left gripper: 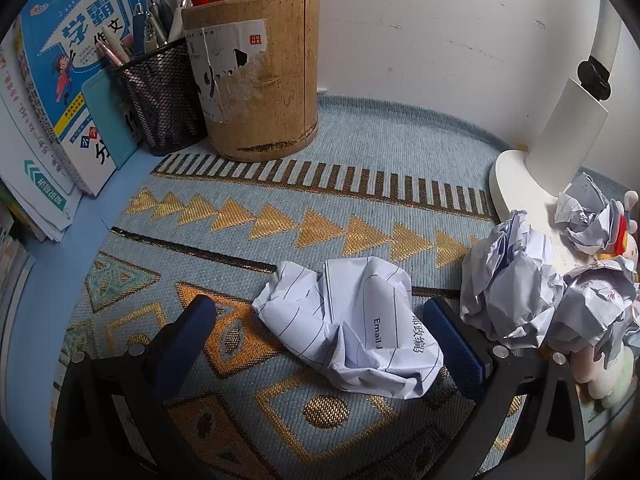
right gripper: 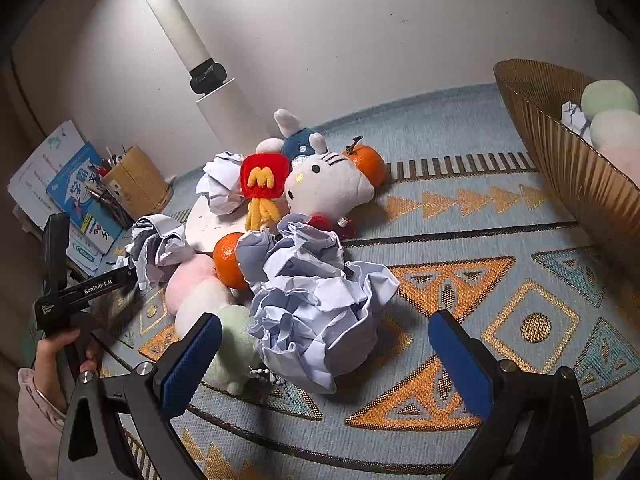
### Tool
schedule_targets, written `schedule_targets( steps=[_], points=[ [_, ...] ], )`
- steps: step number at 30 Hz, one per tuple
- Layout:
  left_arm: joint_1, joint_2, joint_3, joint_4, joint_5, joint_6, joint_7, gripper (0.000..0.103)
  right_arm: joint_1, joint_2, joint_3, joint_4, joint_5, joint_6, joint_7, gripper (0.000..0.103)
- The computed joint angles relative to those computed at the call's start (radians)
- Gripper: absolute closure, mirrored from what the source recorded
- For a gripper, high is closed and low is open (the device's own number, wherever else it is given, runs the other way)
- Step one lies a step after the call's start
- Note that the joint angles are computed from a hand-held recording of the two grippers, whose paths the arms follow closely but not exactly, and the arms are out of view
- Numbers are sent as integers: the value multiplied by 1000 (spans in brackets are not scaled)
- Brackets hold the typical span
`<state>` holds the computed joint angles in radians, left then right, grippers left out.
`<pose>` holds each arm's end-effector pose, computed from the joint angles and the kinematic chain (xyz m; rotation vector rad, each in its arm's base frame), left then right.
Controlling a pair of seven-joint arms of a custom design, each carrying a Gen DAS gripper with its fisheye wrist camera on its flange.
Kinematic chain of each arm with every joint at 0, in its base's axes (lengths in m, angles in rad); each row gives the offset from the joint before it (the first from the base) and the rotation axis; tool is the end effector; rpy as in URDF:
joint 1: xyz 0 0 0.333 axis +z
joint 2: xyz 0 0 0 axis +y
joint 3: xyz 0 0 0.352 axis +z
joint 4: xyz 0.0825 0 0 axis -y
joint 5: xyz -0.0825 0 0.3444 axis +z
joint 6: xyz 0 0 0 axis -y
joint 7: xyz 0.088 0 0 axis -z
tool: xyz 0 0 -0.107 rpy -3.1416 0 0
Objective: Organize objects
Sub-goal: 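Return both grippers to the pile and position the left over a paper ball, then grasp a white paper ball with the left gripper while the right grasps a paper ball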
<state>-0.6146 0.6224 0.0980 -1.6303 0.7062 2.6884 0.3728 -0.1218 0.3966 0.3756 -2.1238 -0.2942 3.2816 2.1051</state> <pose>0.6010 -0.3818 0.3524 -1.9207 1.7850 -0.5930 0.5918 0.1585 0.3934 -1.6239 1.7205 -0.3257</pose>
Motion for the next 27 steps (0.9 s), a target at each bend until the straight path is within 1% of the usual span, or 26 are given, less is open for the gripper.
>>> schedule_targets(
  steps=[2, 4, 5, 10, 14, 20, 27],
  points=[
    [-1, 0, 1, -1, 0, 1, -1, 0, -8, -2, 7, -3, 0, 2, 0, 0],
    [-1, 0, 1, 0, -1, 0, -1, 0, 0, -5, -1, -3, 1, -4, 0, 0],
    [-1, 0, 1, 0, -1, 0, 0, 0, 17, -3, -13, 4, 4, -7, 2, 0],
    [-2, 0, 2, 0, -2, 0, 0, 0, -7, 3, 13, 3, 7, 4, 1, 0],
    [-2, 1, 2, 1, -2, 0, 1, 0, -6, 2, 12, 3, 3, 5, 7, 0],
    [-2, 1, 2, 1, -3, -1, 1, 0, 10, -1, -4, 6, 4, -4, 5, 0],
    [-3, 1, 2, 2, -3, -1, 0, 0, -10, 4, 18, 5, 1, 7, 10, 0]
  ],
)
